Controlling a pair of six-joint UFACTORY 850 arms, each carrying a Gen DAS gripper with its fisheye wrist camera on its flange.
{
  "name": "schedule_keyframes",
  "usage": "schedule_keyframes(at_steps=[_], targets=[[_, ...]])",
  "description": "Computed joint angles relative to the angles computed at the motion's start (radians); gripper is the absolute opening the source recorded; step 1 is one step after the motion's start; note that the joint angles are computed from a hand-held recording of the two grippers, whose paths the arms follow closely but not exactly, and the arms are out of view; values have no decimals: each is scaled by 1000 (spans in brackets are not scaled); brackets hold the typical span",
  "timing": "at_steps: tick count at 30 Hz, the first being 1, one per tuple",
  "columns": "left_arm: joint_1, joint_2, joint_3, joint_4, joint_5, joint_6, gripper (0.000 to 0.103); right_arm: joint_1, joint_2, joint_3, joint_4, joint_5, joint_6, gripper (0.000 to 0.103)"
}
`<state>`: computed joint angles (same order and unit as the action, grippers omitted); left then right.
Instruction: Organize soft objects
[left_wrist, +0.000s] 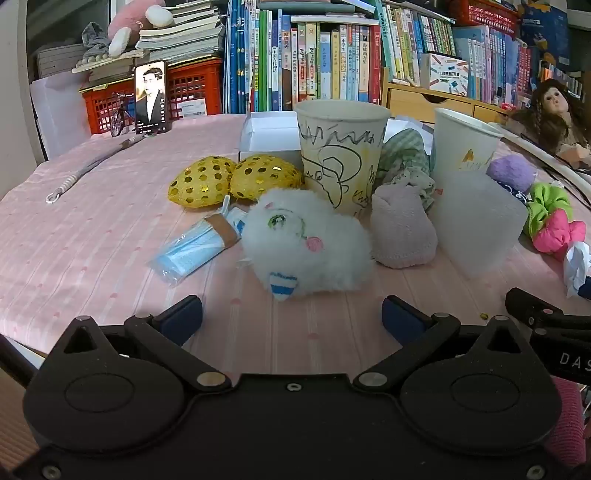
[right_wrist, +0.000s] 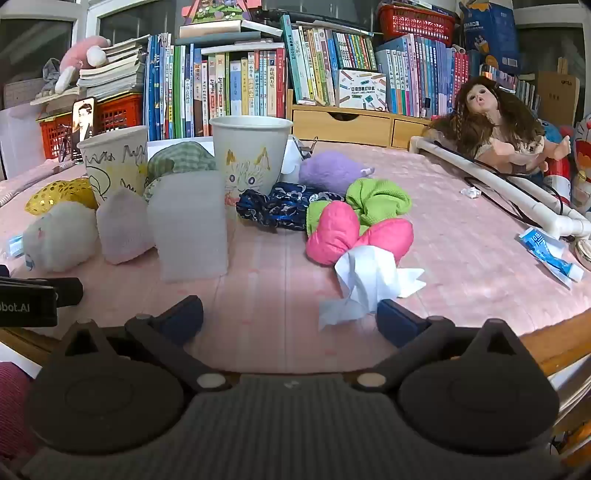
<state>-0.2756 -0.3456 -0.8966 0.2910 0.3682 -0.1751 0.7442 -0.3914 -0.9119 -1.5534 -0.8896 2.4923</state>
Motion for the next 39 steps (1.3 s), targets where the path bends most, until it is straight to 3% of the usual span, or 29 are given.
schedule_keyframes(at_steps=[39], targets=[[0, 0, -2, 5, -7, -7, 103, -1, -2, -10, 18, 2, -19, 103]])
